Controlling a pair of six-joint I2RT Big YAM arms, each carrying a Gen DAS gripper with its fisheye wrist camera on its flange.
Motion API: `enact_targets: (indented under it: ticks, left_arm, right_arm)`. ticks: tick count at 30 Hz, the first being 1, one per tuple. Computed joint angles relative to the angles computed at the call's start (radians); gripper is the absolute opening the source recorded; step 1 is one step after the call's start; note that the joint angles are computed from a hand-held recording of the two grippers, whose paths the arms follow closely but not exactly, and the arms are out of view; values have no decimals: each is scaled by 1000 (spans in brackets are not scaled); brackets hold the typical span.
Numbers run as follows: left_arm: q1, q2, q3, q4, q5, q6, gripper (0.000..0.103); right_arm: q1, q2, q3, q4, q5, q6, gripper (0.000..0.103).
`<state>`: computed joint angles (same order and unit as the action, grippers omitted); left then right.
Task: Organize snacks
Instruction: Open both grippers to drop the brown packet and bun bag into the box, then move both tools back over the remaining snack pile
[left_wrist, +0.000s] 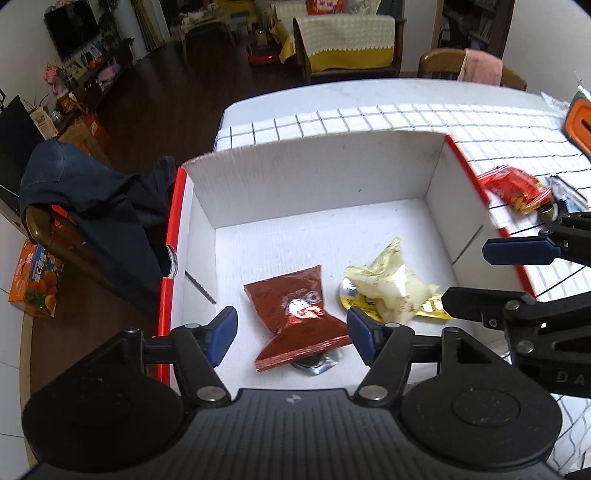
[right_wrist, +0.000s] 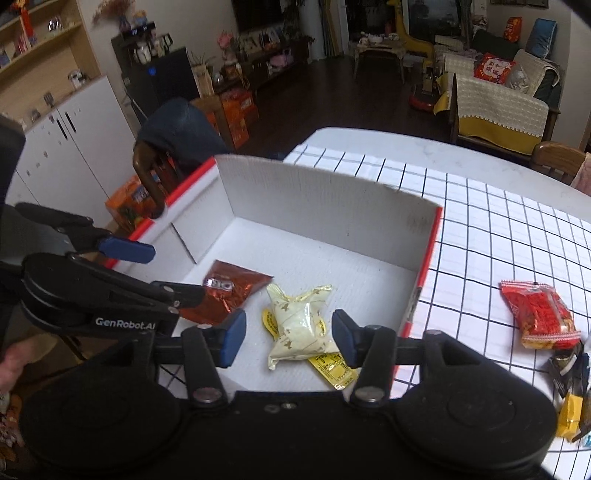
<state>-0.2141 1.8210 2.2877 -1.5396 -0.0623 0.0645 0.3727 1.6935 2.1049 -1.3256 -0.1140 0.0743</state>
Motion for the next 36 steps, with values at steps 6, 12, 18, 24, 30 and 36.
enact_targets:
  ticks: [6,12,18,24,30,36]
  left_arm:
    - [-20,-44,-25,41,10,-10,73]
    - [-54,-92,-61,103,11,-34,75]
    - [-104,-121,-81,165,19,-55,81]
    - [-166,-120,-76,199,42,-73,85]
    - [-230,-74,-25,189,57,-109,86]
    - [-305,-31,4,202,47,-133,86]
  right_arm:
    - [-19,-72,-56,47,-6,22,64]
    - [-54,-149,-125,88,-31,39,72]
    - [-99,-225,-195,123,-49,30,81]
    - [-168,-296,-268,149,-79,17,87]
    - [-272,-350,-328,160,-104,2,99]
    - [-398,-371,-352,137,-126,-71,100]
